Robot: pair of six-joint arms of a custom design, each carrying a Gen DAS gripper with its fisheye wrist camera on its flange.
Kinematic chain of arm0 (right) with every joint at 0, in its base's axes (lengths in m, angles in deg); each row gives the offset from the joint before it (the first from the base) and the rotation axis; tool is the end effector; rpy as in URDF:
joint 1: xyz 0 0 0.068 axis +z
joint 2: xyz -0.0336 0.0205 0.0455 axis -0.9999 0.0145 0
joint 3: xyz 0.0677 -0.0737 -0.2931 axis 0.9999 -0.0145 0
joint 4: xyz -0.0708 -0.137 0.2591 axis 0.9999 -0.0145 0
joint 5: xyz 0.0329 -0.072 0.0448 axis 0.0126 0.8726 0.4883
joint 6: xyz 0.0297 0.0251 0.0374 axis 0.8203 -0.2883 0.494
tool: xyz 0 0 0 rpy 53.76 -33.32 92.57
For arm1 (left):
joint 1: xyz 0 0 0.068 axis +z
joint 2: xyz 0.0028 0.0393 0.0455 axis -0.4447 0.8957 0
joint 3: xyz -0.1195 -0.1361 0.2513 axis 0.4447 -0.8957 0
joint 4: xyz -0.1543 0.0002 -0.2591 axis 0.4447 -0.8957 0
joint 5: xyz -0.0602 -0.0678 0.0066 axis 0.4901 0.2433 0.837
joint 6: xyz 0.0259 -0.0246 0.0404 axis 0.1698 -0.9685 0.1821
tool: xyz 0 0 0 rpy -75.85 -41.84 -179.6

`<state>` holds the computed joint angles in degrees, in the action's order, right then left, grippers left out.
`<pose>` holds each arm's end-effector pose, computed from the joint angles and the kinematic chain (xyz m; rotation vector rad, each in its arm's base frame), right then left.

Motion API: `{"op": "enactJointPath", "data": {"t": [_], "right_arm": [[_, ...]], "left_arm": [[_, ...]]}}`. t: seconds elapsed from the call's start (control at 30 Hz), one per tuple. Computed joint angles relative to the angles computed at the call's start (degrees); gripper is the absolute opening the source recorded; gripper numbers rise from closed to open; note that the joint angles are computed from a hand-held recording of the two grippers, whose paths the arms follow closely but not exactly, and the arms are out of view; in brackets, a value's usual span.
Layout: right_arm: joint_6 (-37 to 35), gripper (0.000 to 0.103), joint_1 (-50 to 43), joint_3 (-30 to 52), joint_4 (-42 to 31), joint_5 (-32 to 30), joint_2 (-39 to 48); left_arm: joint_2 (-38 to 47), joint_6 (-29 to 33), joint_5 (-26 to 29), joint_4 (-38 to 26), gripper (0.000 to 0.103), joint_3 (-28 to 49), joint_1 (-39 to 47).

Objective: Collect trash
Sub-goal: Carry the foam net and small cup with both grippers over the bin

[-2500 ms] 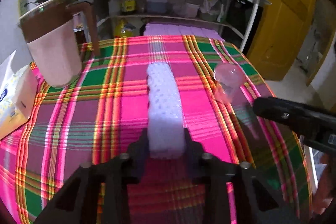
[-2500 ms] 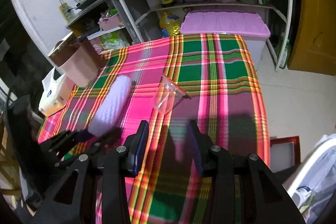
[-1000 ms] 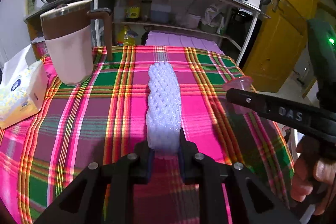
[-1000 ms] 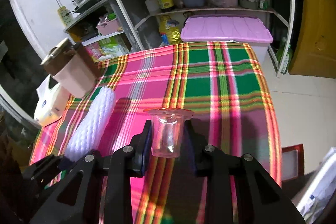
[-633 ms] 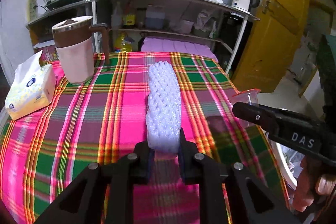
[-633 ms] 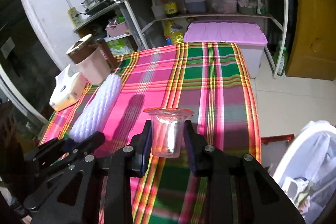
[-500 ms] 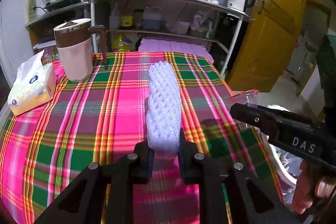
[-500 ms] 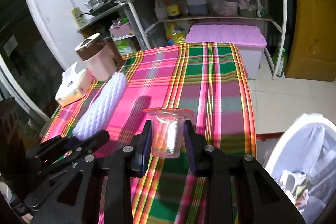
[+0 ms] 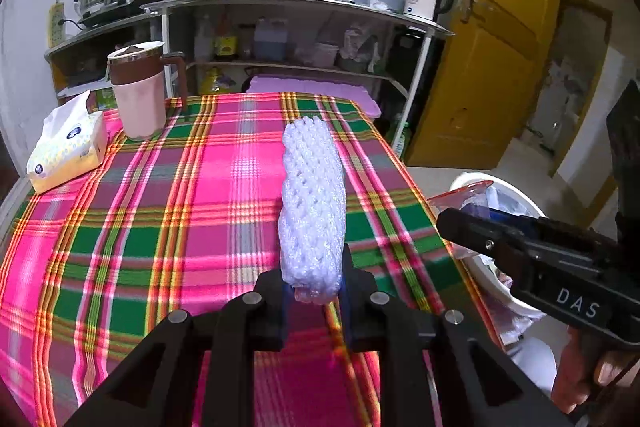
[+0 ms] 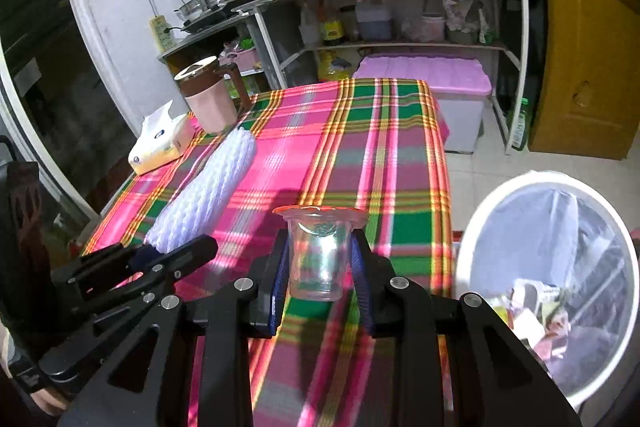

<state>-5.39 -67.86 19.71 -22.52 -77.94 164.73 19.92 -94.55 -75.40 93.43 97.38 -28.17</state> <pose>0.3171 0.1383 0.2024 -0.6347 2.3436 0.6392 0.2519 -0.0047 0.1421 -0.3208 2.2838 -0.0578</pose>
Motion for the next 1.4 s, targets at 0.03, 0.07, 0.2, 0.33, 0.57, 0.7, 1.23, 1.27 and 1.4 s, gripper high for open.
{"op": "enactJointPath", "data": {"t": [0.03,0.07,0.2,0.33,0.57,0.7,1.23,1.27,1.4], "right_arm": [[-0.24,0.03,-0.18,-0.72,-0.09,0.04,-0.76],[-0.62,0.03,-0.45,-1.53,-0.16,0.03,-1.61],[-1.5,0.03,-1.71,-3.95,-0.66,-0.57,-4.34],[-2.17,0.03,-2.91,-5.83,-1.05,-0.89,-6.65],[-2.96,0.03,-6.85,-7.04,-1.88,-2.36,-8.03],[-3.47,0.03,-9.62,-7.34,-1.99,-3.21,-7.79],[-7.34,0.03,-21.25,-6.75,-2.63,-4.85,-5.5],[-7.48,0.03,-21.82,-6.59,-2.62,-4.72,-5.27],[-7.89,0.03,-23.55,-6.1,-2.2,-3.84,-4.3]], "left_arm": [[-0.88,-0.49,-0.67,-0.41,0.019,-0.47,-0.96],[-1.33,-0.54,-0.86,-0.6,0.02,-0.69,-1.23],[-3.74,-1.67,-2.56,-1.71,0.019,-1.86,-4.11],[-4.79,-2.58,-3.75,-2.39,0.019,-2.54,-6.81],[-3.72,-3.54,-5.26,-2.75,0.02,-1.82,-10.4],[-1.83,-4.01,-5.74,-2.47,0.019,-0.55,-12.1],[9.97,-3.15,-3.82,0.32,0.019,8.48,-18.2],[10.82,-2.98,-3.49,0.45,0.019,9.19,-18.43],[14.06,-2.32,-2.23,1.48,0.02,11.51,-19.31]]}}
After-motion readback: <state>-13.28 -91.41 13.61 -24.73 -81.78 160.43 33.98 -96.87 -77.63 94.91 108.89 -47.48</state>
